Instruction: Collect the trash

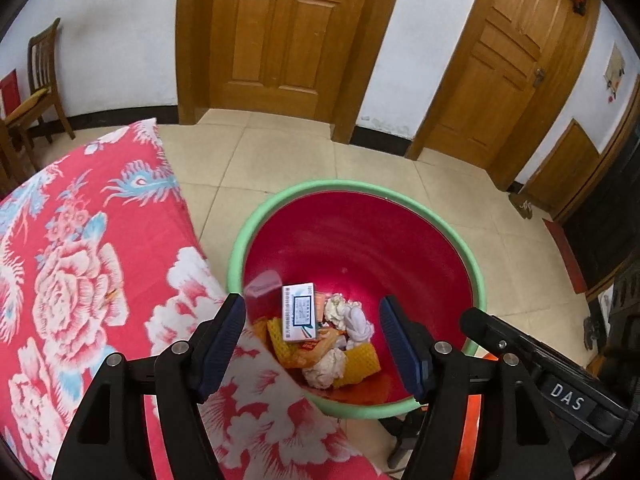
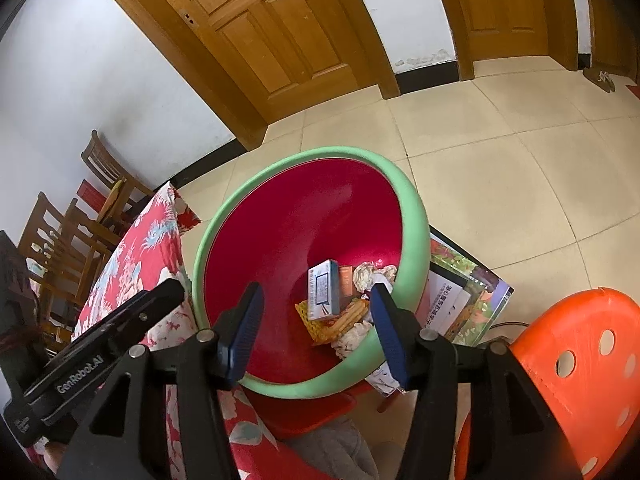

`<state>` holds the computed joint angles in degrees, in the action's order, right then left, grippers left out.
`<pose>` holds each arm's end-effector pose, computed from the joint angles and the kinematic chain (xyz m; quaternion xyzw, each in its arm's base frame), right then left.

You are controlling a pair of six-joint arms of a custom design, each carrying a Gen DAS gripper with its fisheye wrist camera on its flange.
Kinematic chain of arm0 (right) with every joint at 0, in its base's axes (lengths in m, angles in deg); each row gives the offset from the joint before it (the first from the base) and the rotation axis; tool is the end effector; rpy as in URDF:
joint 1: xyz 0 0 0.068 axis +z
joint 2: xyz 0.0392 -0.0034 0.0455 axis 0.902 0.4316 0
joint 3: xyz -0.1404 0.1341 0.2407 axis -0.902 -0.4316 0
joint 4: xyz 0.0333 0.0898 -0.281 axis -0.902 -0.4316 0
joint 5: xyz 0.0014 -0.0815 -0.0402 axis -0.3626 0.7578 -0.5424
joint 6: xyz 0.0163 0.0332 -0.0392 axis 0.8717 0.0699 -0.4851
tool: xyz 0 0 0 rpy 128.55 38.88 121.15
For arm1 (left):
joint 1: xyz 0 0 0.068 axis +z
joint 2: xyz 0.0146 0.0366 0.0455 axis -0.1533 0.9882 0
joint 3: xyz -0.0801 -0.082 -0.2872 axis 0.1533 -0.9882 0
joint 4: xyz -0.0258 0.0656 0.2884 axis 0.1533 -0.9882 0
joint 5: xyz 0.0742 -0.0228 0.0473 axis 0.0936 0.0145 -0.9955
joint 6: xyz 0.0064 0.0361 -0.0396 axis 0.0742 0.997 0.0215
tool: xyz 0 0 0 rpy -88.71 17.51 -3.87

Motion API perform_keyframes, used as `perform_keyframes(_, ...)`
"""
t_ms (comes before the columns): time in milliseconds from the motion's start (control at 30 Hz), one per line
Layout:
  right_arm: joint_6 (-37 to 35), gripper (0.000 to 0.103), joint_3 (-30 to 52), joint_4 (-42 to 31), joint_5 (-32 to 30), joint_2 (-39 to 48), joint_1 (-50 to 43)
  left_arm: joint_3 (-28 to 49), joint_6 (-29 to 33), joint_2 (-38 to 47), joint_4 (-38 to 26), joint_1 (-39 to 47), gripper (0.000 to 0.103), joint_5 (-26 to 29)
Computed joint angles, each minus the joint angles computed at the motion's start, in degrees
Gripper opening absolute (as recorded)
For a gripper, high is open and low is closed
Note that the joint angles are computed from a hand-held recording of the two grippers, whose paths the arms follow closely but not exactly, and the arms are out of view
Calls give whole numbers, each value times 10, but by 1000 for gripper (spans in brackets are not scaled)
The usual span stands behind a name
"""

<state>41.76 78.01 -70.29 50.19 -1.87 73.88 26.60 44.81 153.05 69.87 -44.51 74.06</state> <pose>0.1666 0.0306 0.1524 0.1858 0.9129 0.1688 0.3220 0.2297 -0.1627 0.1668 0.1012 0.9374 -0.1412 0.3019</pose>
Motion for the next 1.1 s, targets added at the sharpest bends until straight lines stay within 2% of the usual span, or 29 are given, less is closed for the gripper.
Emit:
perform_keyframes(233,28,62,9,-33,36,-36,66,-31,-14,-88,-39,11,71,-19)
perform_keyframes(433,66,66,22,-54,85,-46,160,-59,-28,-175,-90,33,71,-30)
perform_keyframes(900,170,83,68,-85,222,-9,398,-110,-16,-383,-250,128,77,-57)
perform_keyframes(1100,198,89,84,-98,258,9,456,-117,-12,-441,-303,157,78,-63)
